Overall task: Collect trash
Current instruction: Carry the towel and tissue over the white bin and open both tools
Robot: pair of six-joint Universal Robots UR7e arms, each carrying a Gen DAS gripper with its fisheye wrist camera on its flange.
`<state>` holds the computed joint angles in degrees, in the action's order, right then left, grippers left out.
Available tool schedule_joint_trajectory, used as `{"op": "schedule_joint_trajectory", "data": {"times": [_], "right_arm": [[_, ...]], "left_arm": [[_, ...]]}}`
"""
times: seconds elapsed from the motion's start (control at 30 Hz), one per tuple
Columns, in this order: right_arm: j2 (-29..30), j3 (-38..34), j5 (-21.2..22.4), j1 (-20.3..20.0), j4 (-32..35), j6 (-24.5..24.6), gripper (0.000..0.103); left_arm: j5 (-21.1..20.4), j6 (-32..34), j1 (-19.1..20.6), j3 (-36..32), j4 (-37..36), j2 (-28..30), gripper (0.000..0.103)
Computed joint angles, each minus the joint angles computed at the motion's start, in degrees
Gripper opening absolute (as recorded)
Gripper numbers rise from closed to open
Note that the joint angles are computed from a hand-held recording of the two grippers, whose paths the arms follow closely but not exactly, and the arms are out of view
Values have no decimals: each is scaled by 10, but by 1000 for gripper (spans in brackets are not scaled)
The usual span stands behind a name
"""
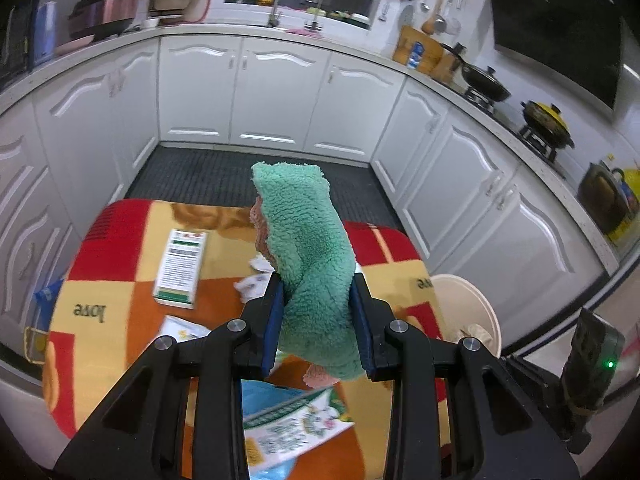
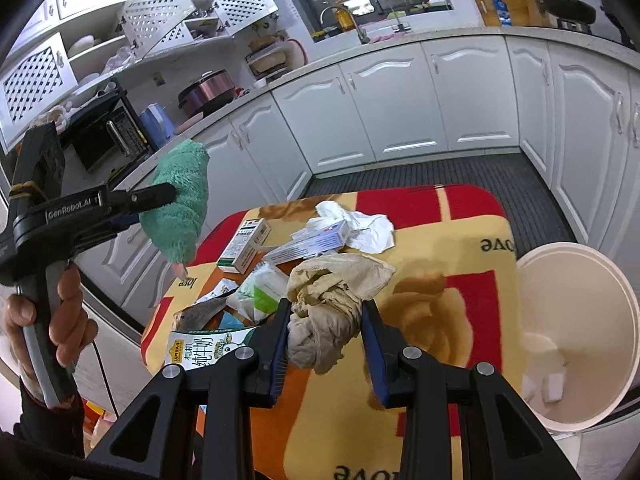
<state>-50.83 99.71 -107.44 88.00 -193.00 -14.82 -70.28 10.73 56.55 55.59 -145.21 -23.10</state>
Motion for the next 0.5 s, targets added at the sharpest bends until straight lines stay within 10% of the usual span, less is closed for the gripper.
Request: {"op": "schedule_joint_trajectory", "data": {"times": [0.5], "right_arm": [[-71, 82, -38, -36, -61, 17, 32]], "left_arm": [[1, 26, -49, 31, -14, 42, 30]]}}
